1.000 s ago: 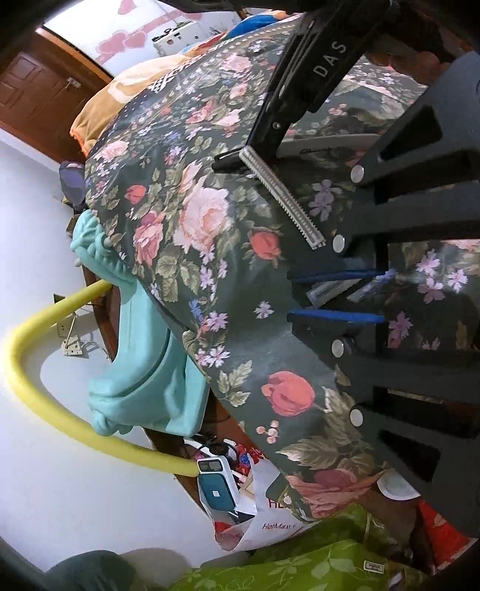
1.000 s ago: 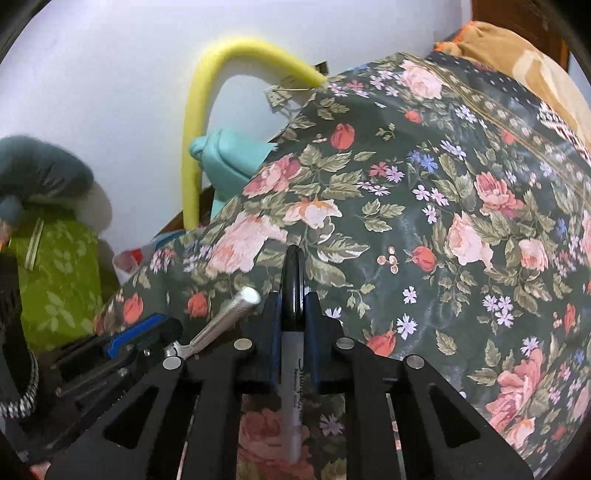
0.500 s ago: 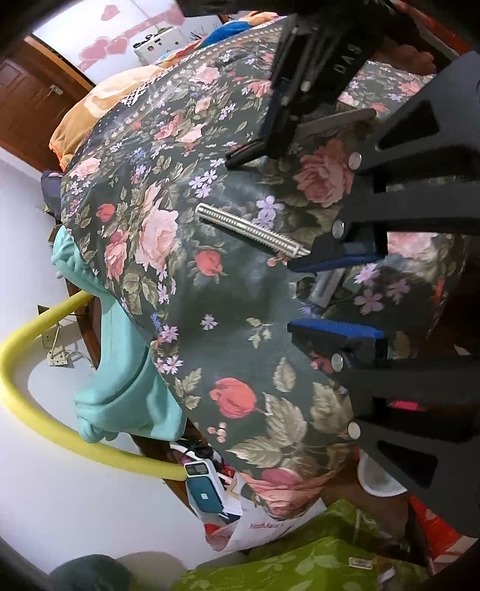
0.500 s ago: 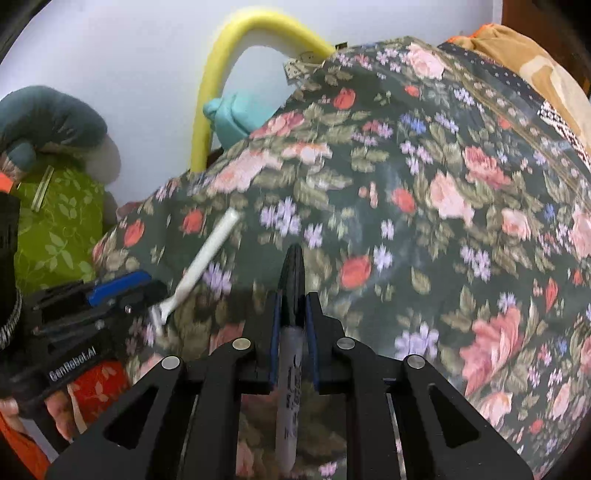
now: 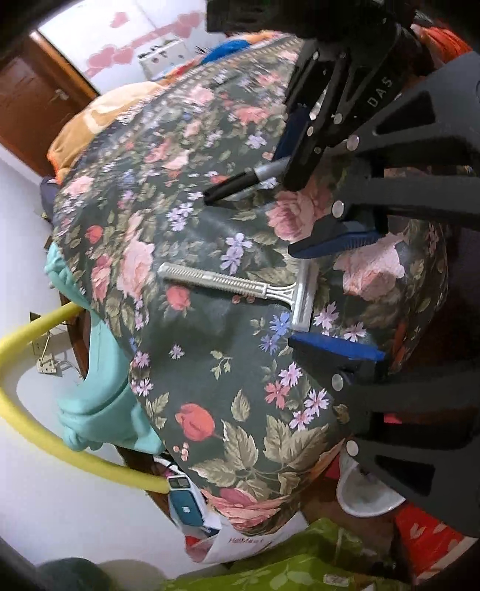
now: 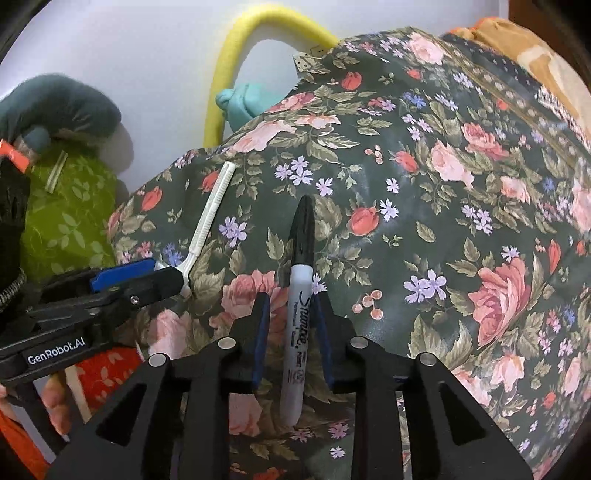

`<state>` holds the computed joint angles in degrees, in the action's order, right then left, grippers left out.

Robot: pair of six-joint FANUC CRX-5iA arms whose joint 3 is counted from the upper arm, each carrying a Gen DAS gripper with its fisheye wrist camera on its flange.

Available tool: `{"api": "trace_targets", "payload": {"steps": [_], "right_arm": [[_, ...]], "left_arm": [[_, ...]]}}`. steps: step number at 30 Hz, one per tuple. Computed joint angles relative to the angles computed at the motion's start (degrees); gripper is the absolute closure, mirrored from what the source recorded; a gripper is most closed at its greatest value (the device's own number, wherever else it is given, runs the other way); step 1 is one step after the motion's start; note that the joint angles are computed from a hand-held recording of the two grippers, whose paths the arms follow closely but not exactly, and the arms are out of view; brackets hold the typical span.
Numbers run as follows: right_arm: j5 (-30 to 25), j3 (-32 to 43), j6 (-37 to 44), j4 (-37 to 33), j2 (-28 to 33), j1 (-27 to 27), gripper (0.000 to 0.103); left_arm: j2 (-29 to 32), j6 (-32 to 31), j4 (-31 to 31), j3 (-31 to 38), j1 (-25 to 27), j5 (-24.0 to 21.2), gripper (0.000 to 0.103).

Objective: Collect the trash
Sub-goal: 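Grasp the black Sharpie marker with the right tool while the left tool grasps the white razor, then carry the marker and razor over the white bin and release them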

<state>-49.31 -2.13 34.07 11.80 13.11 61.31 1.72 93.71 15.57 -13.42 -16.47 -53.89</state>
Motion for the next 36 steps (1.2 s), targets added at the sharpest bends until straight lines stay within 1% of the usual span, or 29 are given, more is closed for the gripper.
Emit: {"api": "trace_targets", "payload": {"steps": [2,5,8,9,10,11,14,16,18,19,20,22,26,32,36], "right_arm": [[-0.15,-0.45,-0.72,2.15,0.29,0.72,0.081],[-0.05,-0.87,-1.12,3.91,0.49,1.27,0.081],[1.47,-1.76,-0.98,3.74,0.04,1.00,0.081],[2.12,-2.25,-1.09,3.65,-0.31,0.90,0.083],[1.81,-2.25,-1.40,4.06,-0.25,0.87,0.091],[1.64,-2.30,-1.57,4.25,-0.27,0.76,0.093],[3.99,-3.63,-2.19,2.68,-1.59,0.18,0.093],[4.14,-3.58,-2.62,2.66,-1.58,0.07,0.093],[3.46,-3.54,-4.03,4.14,-1.33,0.40,0.093],[3.31,-3.50,-4.36,4.32,-1.29,0.43,0.093],[3.32,-3.62,-4.77,4.37,-1.42,0.50,0.093],[3.18,-4.06,-6.11,4.97,-1.84,0.76,0.093],[3.43,-5.25,-8.78,7.25,-3.35,1.41,0.093],[3.24,-5.87,-11.55,10.40,-5.52,2.90,0.093],[2.33,-5.15,-13.03,12.72,-5.89,4.36,0.093]], "left_arm": [[0.35,0.73,-1.58,0.61,-0.65,-0.20,0.060],[-0.12,0.89,-2.04,-0.23,-1.02,1.10,0.060],[-0.37,0.33,-3.35,-0.45,-1.73,1.92,0.057],[-0.30,-0.08,-4.07,-0.26,-2.13,1.92,0.056],[-0.13,-0.24,-4.94,0.15,-2.54,1.69,0.055],[0.22,-0.08,-6.09,0.85,-3.08,1.25,0.053],[1.27,1.42,-9.42,2.79,-4.56,0.48,0.051],[1.84,2.57,-11.07,3.74,-5.18,0.26,0.051],[2.03,3.40,-11.12,3.88,-5.07,0.45,0.052],[1.98,3.88,-11.21,3.86,-5.05,0.67,0.059],[1.83,4.17,-11.38,3.73,-4.98,1.03,0.061],[1.50,4.00,-10.79,3.31,-4.70,1.41,0.061],[-0.16,3.05,-9.18,2.14,-4.23,1.75,0.061],[-4.52,3.77,-10.02,1.44,-4.30,1.48,0.061],[-8.05,3.77,-10.12,0.71,-3.97,1.38,0.061]]}}
